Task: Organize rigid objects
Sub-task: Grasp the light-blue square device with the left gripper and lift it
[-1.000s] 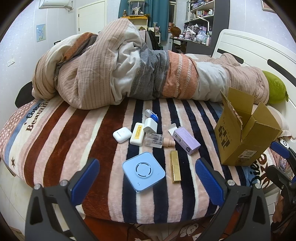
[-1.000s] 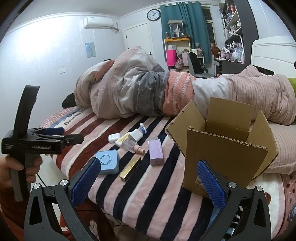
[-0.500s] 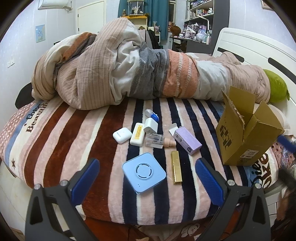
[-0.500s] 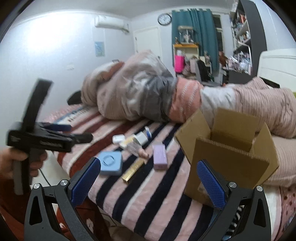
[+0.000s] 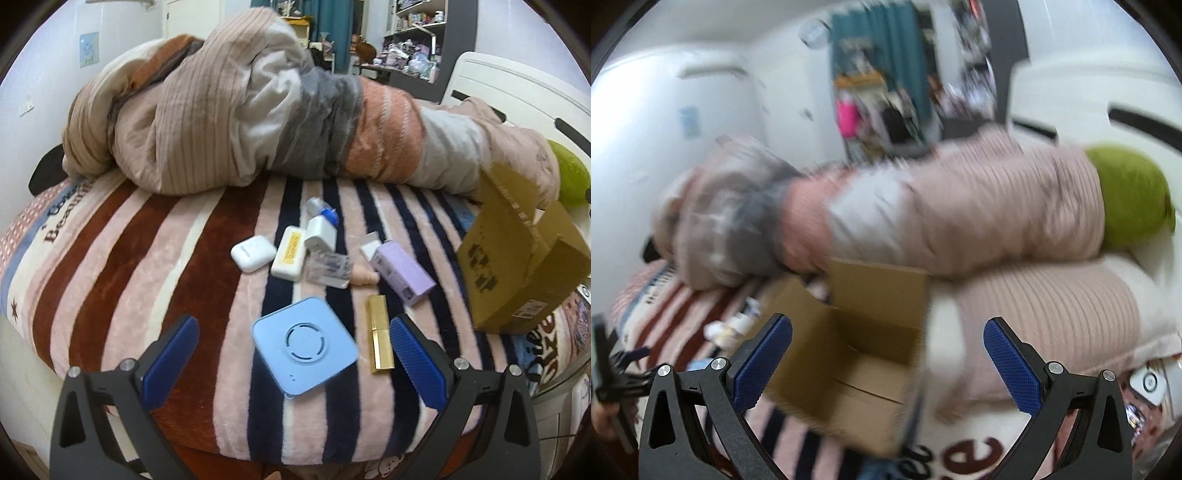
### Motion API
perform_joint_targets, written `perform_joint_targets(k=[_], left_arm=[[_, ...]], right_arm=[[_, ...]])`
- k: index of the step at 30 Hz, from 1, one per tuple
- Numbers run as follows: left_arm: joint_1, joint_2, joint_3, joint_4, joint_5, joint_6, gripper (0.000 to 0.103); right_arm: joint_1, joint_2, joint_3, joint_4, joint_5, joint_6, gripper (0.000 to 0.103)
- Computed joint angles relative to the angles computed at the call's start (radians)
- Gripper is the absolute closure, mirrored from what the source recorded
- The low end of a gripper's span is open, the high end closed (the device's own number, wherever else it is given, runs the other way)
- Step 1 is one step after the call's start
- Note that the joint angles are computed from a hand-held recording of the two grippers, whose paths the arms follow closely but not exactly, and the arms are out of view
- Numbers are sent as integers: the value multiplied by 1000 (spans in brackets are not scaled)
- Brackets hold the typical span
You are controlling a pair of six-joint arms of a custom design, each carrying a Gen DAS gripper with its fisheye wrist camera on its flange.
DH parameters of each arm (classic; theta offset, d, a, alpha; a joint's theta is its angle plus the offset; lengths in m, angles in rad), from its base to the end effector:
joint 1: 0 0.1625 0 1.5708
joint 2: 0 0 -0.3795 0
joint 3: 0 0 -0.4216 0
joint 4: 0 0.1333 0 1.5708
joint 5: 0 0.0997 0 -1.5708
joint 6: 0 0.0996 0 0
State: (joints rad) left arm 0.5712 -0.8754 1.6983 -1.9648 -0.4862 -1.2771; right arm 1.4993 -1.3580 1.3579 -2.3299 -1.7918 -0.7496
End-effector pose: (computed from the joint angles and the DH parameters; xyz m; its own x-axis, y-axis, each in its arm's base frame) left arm -0.3861 -0.5112 0.0610 -0.7159 -0.2993 -0.6308 0.2757 0.7089 -0.6492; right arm 0.0654 -0.6473 0.5316 -0.7398 -0.3318 0.5854 -0.6178 0.6796 -0.3955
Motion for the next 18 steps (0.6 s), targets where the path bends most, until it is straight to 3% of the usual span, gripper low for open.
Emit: perform_joint_targets(k=[4,6,9,12,13,15,18], left_arm=[[32,-2,81,-243,-33,85,0],[45,4,103,-299,-53,105,0],[67,22,124,-339,-78,116,1],[88,43,143,-413,-106,139,1],[92,56,143,-440,-105,154,1],[94,75,128,-429,-83,153,1],[97,115,80,-363,-47,129,1]], right_arm=[[-20,139,-177,223,-59,105,0],[-31,171,-204,261,-66,131,1],[-41,169,-171,244,-77,130,24],[-62,156,-162,250,-16,150,48],[-64,153,-162,246,-11,157,59],[-59,151,-154,226,-29,157,73],[-54,155,-152,216,-41,155,80]])
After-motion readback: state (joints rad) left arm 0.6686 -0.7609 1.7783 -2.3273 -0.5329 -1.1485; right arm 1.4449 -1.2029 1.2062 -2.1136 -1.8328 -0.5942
